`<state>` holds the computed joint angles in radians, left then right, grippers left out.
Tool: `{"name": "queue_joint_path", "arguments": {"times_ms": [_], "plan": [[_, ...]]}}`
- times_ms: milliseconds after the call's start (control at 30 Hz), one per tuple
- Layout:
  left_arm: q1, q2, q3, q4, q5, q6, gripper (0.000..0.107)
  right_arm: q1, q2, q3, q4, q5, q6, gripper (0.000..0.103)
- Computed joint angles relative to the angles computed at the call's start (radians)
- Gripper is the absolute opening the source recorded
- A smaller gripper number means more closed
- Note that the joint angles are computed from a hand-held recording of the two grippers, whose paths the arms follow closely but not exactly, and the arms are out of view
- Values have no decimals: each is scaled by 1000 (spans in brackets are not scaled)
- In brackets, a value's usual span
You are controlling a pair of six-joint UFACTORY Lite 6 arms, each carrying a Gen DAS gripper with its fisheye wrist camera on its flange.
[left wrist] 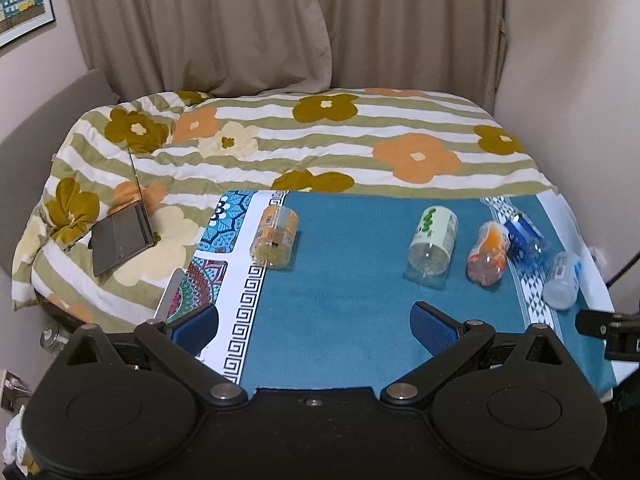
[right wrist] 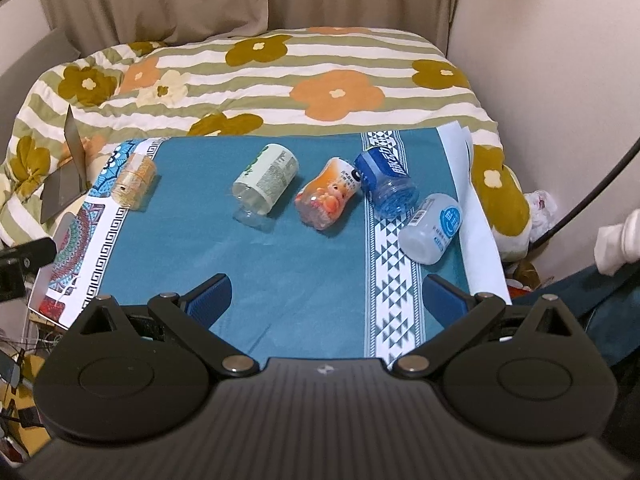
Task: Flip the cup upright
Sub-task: 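Move the left tool to the lying clear cup and close on it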
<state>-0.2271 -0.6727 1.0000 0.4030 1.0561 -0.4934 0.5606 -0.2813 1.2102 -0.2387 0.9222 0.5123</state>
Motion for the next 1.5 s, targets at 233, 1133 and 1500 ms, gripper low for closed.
{"name": "queue_joint_path", "arguments": {"times_ms": [233,1133,1500], "plan": [[-12,171,84,-3,-114,-2,103,-181,56,4,138,-48,-213,103],[118,1487,1079,-464,-169,752,101,-273,444,122,16,-65,117,103],[123,1812,1498,-495,56,819,80,-284,527,147,47,-93,177,103]]}}
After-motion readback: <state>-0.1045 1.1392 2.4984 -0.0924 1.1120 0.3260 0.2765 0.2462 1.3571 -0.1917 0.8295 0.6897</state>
